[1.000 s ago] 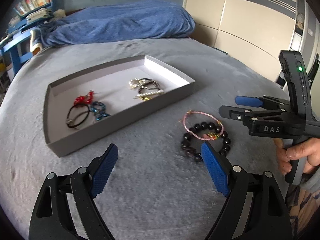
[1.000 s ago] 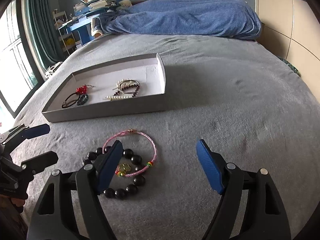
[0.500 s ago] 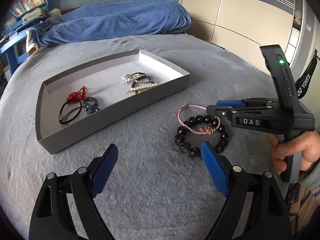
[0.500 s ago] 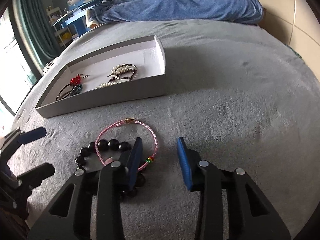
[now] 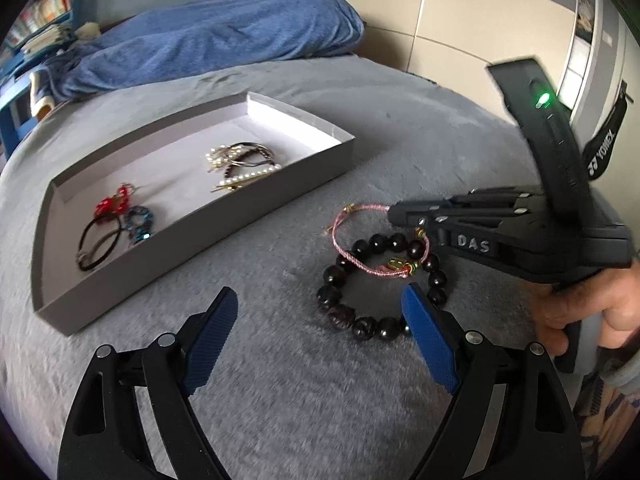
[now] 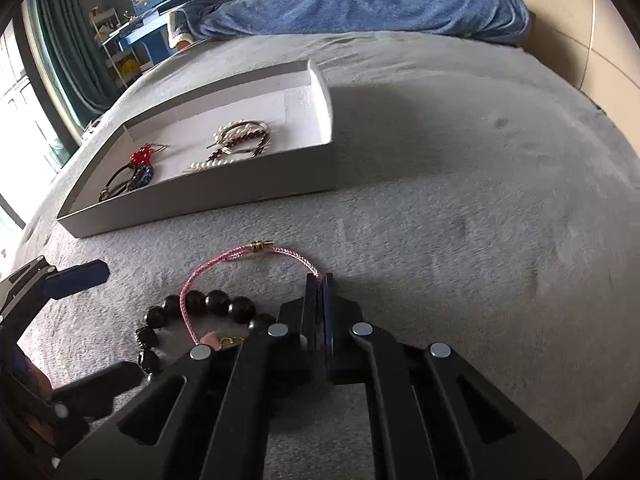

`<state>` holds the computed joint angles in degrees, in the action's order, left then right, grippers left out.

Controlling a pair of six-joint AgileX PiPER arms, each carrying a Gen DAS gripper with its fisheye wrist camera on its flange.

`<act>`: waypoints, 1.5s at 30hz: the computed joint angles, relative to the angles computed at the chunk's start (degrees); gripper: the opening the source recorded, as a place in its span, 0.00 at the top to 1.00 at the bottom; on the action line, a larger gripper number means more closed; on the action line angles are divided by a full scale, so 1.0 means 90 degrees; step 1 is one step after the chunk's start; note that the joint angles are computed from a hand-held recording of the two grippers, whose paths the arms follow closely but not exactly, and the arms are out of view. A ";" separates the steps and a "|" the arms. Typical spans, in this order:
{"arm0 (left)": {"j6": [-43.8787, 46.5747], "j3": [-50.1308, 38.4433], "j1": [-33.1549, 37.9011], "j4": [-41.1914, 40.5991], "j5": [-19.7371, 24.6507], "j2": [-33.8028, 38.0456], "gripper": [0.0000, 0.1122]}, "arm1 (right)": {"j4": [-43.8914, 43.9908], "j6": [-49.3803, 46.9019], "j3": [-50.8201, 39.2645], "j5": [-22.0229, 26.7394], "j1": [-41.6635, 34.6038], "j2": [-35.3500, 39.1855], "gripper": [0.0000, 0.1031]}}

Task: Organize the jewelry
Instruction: 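Close the right tool on the pink cord bracelet while the left grips the black bead bracelet, then lift both bracelets off the bed with both tools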

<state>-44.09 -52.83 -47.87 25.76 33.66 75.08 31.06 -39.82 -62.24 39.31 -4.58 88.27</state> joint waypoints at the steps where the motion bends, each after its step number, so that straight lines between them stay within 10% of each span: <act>1: 0.0117 -0.0090 0.0025 -0.0088 0.0028 0.0133 0.28 | -0.0050 0.0024 0.0019 -0.0052 -0.0019 -0.0034 0.97; 6: 0.0660 -0.0256 0.0215 -0.0621 0.0093 0.0457 0.56 | -0.0185 0.0144 0.0052 -0.0114 -0.0255 -0.0096 0.97; 8: 0.0718 -0.0290 0.0215 -0.0614 0.0157 0.0449 0.83 | -0.0177 0.0151 0.0057 -0.0112 -0.0296 -0.0087 0.97; 25: 0.0971 0.0253 0.0460 -0.0896 0.0770 -0.0559 0.86 | 0.0226 0.0165 -0.0149 0.0314 -0.0431 0.0153 0.84; 36: 0.1124 0.0135 0.0532 -0.0943 0.0528 -0.0155 0.59 | -0.0023 0.0198 0.0018 -0.0111 -0.0164 0.0099 0.82; 40: 0.1146 0.0150 0.0518 -0.0937 0.0509 -0.0190 0.84 | -0.0002 0.0126 0.0028 -0.0153 -0.0128 0.0094 0.96; 45: 0.1173 0.0260 0.0578 -0.1082 0.0412 -0.0517 0.87 | 0.0164 -0.0075 0.0034 -0.0086 -0.0118 -0.0011 0.97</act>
